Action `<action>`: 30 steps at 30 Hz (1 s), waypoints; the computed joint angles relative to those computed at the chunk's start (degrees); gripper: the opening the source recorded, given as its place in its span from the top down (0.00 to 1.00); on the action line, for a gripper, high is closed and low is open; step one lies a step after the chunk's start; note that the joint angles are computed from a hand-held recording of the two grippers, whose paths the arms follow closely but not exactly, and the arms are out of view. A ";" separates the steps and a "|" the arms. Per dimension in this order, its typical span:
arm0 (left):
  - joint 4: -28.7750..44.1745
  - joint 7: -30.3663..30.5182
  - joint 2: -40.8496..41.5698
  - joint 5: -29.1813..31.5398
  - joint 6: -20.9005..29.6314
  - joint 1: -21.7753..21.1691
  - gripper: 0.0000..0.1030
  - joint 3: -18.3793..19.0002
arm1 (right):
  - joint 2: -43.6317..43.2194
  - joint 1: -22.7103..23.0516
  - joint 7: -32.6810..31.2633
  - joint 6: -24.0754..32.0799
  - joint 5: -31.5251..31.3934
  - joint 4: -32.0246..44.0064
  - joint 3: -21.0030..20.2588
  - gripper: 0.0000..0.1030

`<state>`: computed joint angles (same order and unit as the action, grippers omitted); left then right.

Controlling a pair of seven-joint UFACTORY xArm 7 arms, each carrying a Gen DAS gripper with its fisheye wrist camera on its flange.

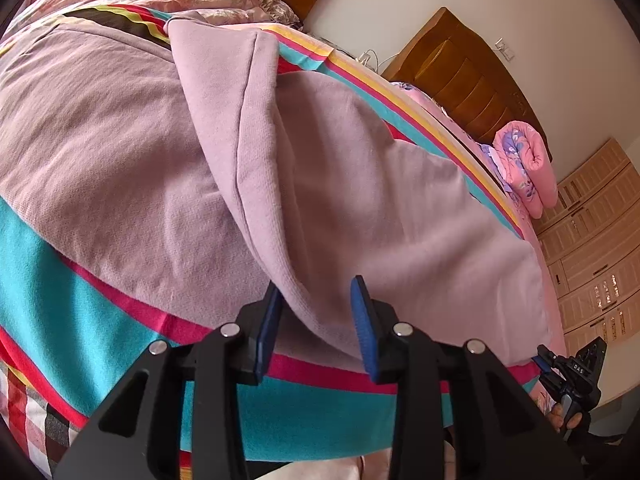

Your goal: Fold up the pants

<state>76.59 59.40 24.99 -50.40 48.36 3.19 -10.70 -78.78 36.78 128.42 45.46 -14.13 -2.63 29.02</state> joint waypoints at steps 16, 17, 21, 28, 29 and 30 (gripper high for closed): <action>-4.53 5.47 -5.47 -8.57 -12.00 1.23 0.32 -0.59 | 4.30 -1.16 -10.14 23.13 3.22 13.38 -1.21 0.55; -4.43 7.83 -6.68 -11.91 -11.89 2.11 0.32 -0.96 | 4.33 -2.40 -12.96 26.06 2.10 15.49 -1.07 0.52; 2.65 8.73 -6.79 -7.48 -3.38 -1.54 0.29 -0.79 | 6.99 -10.19 -27.61 18.91 -5.77 16.78 -7.59 0.41; 18.24 -3.81 6.64 12.53 0.24 -15.49 0.30 -2.90 | 36.00 -27.27 -49.52 -14.45 -18.32 24.22 -18.43 0.41; 20.97 -5.88 9.12 14.12 0.72 -15.85 0.30 -3.36 | 40.68 -28.52 -53.74 -18.69 -19.50 26.38 -20.06 0.41; 22.77 -7.95 10.99 16.28 -1.20 -17.32 0.30 -2.55 | 45.48 -28.35 -59.10 -22.55 -19.02 28.74 -23.03 0.41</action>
<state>99.36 51.45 35.98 -34.12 47.16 -14.14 -13.25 -33.30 8.43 69.32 22.91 -33.15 26.11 5.99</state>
